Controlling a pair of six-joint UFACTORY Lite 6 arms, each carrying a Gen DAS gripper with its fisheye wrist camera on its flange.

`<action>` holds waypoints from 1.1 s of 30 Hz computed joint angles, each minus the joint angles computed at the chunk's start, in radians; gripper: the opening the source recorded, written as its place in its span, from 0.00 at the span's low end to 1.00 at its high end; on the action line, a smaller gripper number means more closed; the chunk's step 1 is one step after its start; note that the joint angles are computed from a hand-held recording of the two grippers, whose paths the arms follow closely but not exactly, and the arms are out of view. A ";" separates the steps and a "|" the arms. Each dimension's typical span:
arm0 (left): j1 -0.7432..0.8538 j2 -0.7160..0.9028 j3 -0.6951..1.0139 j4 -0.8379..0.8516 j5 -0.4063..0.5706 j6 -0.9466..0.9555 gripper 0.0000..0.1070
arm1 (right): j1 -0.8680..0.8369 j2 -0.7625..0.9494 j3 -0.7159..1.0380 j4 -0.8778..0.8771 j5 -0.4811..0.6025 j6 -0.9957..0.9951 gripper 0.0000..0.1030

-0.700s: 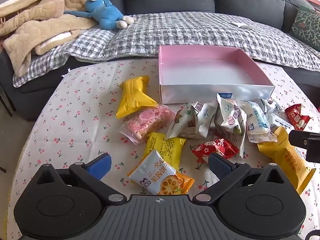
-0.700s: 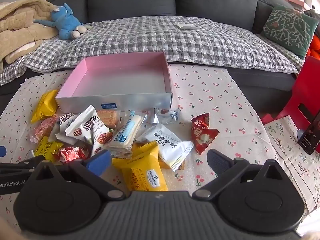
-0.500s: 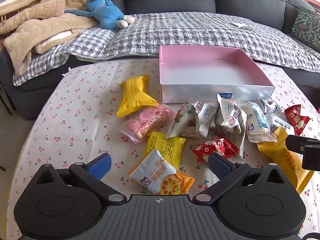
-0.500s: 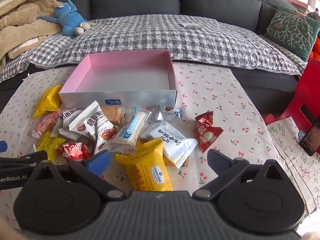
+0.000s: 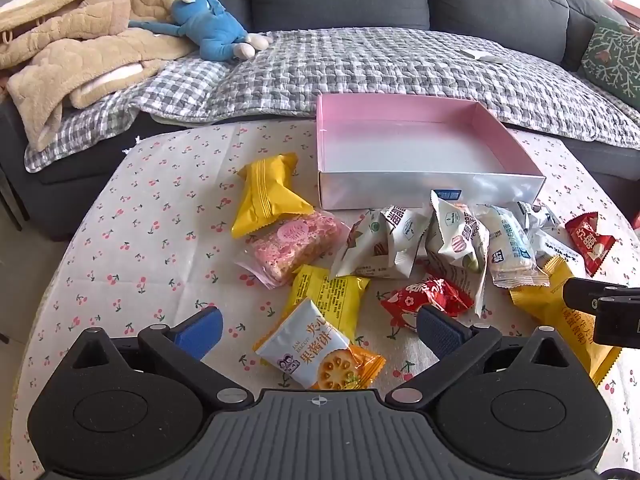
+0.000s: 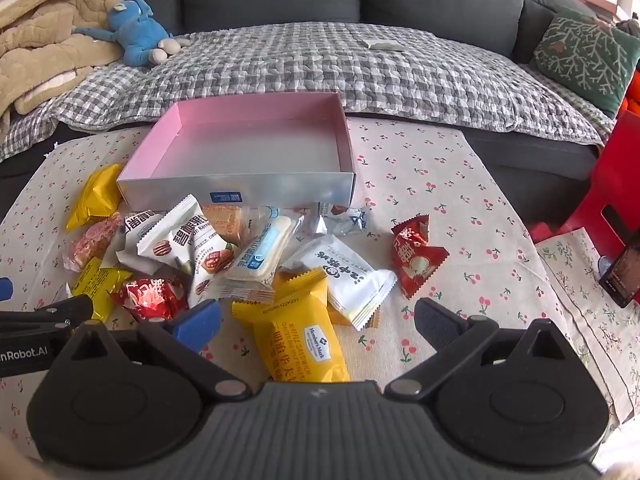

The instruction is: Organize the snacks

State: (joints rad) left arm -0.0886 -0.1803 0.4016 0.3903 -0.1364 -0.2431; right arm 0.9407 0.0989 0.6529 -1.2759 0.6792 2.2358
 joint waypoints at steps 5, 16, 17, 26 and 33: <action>0.003 0.002 0.002 0.043 0.001 -0.041 0.96 | 0.001 0.004 0.000 0.001 -0.002 0.003 1.00; -0.003 -0.002 0.001 0.029 0.004 -0.031 0.96 | 0.000 0.002 -0.001 0.003 -0.002 0.002 1.00; -0.005 -0.004 0.001 0.029 0.005 -0.031 0.96 | 0.000 0.002 -0.002 0.003 -0.002 0.003 1.00; -0.009 -0.010 0.001 0.021 0.008 -0.025 0.96 | -0.001 0.007 0.000 0.003 -0.007 0.008 1.00; -0.005 -0.020 0.000 0.078 0.011 -0.082 0.96 | -0.001 0.012 0.004 0.009 -0.008 0.001 1.00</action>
